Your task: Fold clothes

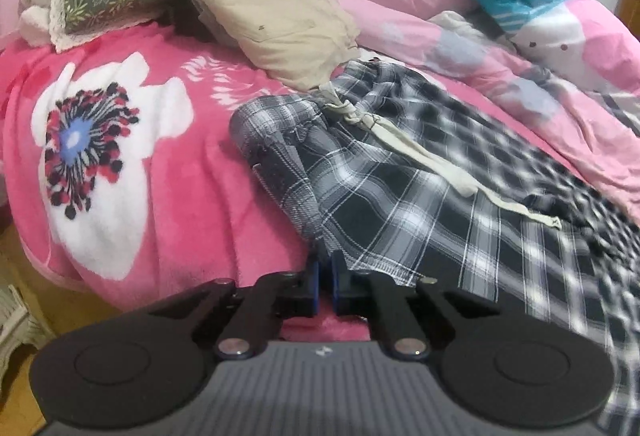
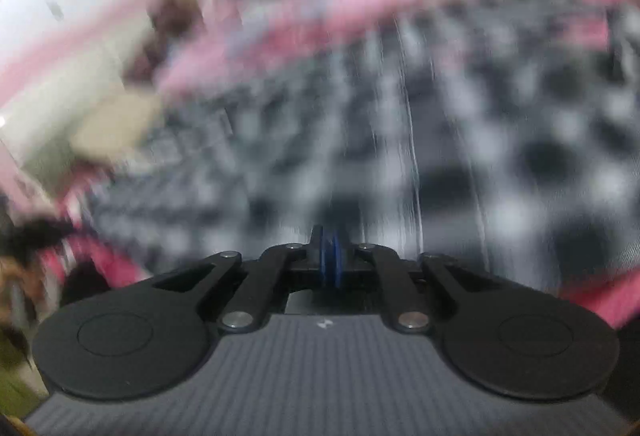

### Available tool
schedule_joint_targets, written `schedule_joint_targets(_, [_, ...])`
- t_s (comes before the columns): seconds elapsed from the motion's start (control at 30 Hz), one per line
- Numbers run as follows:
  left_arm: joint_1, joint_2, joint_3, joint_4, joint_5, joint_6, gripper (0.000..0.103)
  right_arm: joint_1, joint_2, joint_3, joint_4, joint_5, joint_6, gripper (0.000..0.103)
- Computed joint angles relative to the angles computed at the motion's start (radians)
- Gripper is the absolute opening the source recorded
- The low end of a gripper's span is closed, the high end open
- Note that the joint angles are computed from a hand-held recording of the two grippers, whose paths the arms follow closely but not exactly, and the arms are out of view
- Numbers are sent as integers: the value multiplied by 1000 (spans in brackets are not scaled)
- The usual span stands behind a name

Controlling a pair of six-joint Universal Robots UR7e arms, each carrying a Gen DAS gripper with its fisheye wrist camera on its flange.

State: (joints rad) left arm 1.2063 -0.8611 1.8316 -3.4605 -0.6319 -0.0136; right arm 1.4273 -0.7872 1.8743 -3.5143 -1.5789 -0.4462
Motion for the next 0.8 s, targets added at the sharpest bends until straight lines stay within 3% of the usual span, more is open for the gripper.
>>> schedule_joint_targets(0.03, [-5, 0, 6, -17, 14, 18, 26, -5, 5, -3, 24, -16, 7, 2])
schedule_joint_targets(0.07, [-10, -1, 12, -35, 28, 37, 42, -12, -5, 8, 21, 8, 16, 2])
schedule_joint_targets(0.13, [-27, 2, 32, -105, 68, 89, 55, -16, -33, 24, 28, 20, 15, 3])
schedule_joint_targets(0.27, [-72, 26, 38, -231, 141, 208, 55, -35, -79, 56, -77, 14, 20, 5])
schedule_joint_targets(0.33, [-89, 55, 9, -284, 128, 286, 56, -47, -92, 58, -180, -14, 28, 9])
schedule_joint_targets(0.43, [-103, 111, -60, -297, 38, 387, 60, -66, -101, 28, -296, -76, 48, 22])
schedule_joint_targets(0.53, [-107, 174, -159, -172, -98, 391, 61, -64, -77, -57, -296, -172, -43, 26])
schedule_joint_targets(0.63, [-107, 241, -265, -10, -253, 370, 61, -25, 19, -199, -301, -310, -227, 32])
schedule_joint_targets(0.67, [-108, 269, -302, 33, -300, 374, 61, -28, 31, -226, -276, -321, -252, 34])
schedule_joint_targets(0.73, [-116, 330, -377, 114, -384, 394, 61, -33, 56, -281, -226, -345, -300, 32])
schedule_joint_targets(0.8, [-127, 380, -430, 179, -437, 420, 61, -40, 76, -316, -209, -376, -317, 9])
